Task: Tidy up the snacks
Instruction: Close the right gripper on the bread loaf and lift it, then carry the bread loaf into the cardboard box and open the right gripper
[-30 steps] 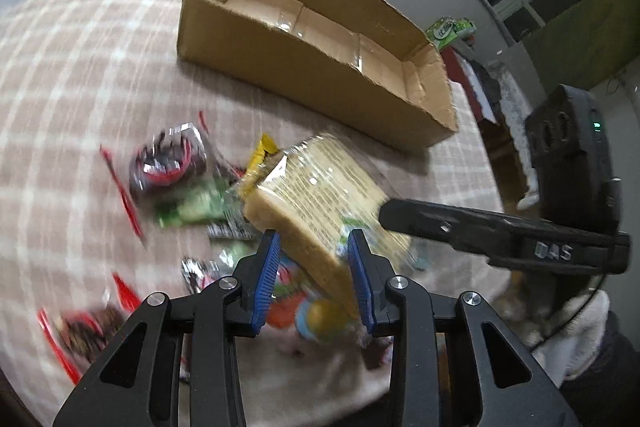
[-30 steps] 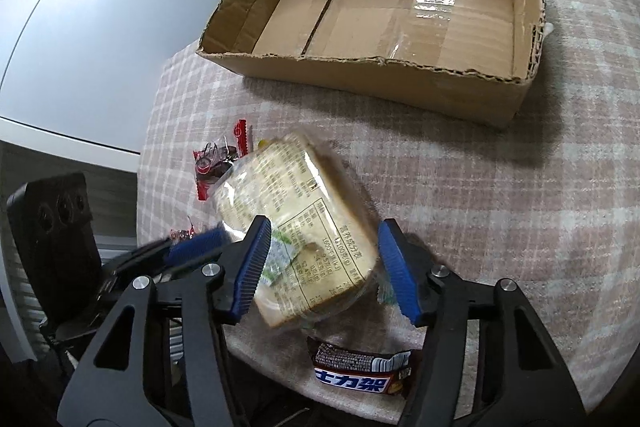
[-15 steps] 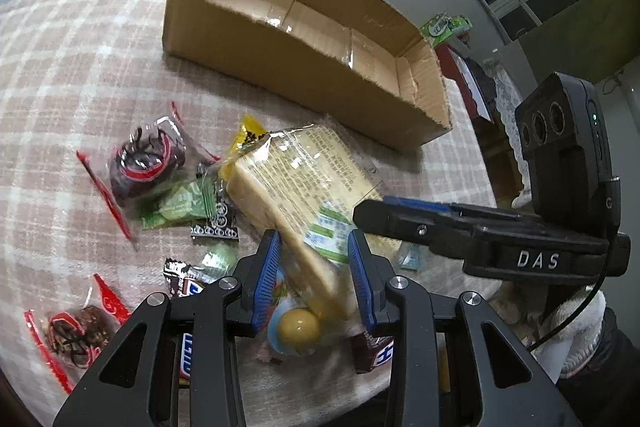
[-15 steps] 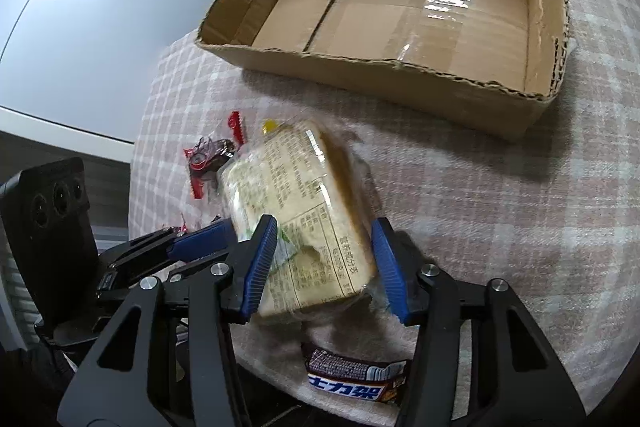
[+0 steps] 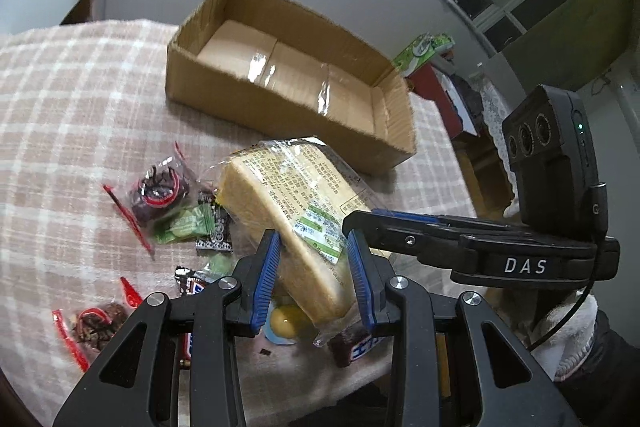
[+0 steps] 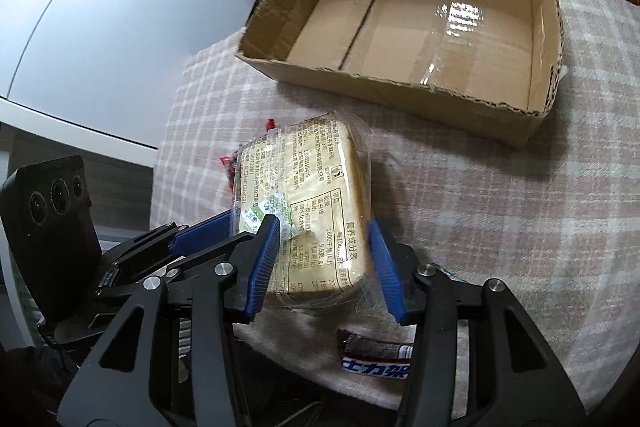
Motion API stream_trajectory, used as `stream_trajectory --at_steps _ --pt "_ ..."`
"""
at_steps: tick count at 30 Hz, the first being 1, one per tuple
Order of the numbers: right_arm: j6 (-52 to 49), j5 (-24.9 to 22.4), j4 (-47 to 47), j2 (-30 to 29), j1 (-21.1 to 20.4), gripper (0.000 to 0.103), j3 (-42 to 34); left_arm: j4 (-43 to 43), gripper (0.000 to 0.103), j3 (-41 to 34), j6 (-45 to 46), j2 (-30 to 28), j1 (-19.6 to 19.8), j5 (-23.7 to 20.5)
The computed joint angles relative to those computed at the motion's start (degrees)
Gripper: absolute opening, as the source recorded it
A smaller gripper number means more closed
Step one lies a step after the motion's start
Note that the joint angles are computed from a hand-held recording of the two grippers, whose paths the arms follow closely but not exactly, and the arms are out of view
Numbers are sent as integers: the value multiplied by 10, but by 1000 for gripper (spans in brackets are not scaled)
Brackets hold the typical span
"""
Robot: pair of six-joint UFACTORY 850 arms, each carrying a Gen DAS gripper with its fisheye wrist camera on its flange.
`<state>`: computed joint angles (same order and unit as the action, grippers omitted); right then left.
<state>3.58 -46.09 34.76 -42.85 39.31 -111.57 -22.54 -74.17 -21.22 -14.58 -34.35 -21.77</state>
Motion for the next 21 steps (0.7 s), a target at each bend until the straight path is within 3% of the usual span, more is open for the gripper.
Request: stream_trajectory --at_steps 10,21 --pt "15 23 -30 16 -6 49 -21 3 32 -38 32 -5 11 15" --pt "57 15 -104 -17 -19 49 -90 6 32 -144 70 -87 21 -6"
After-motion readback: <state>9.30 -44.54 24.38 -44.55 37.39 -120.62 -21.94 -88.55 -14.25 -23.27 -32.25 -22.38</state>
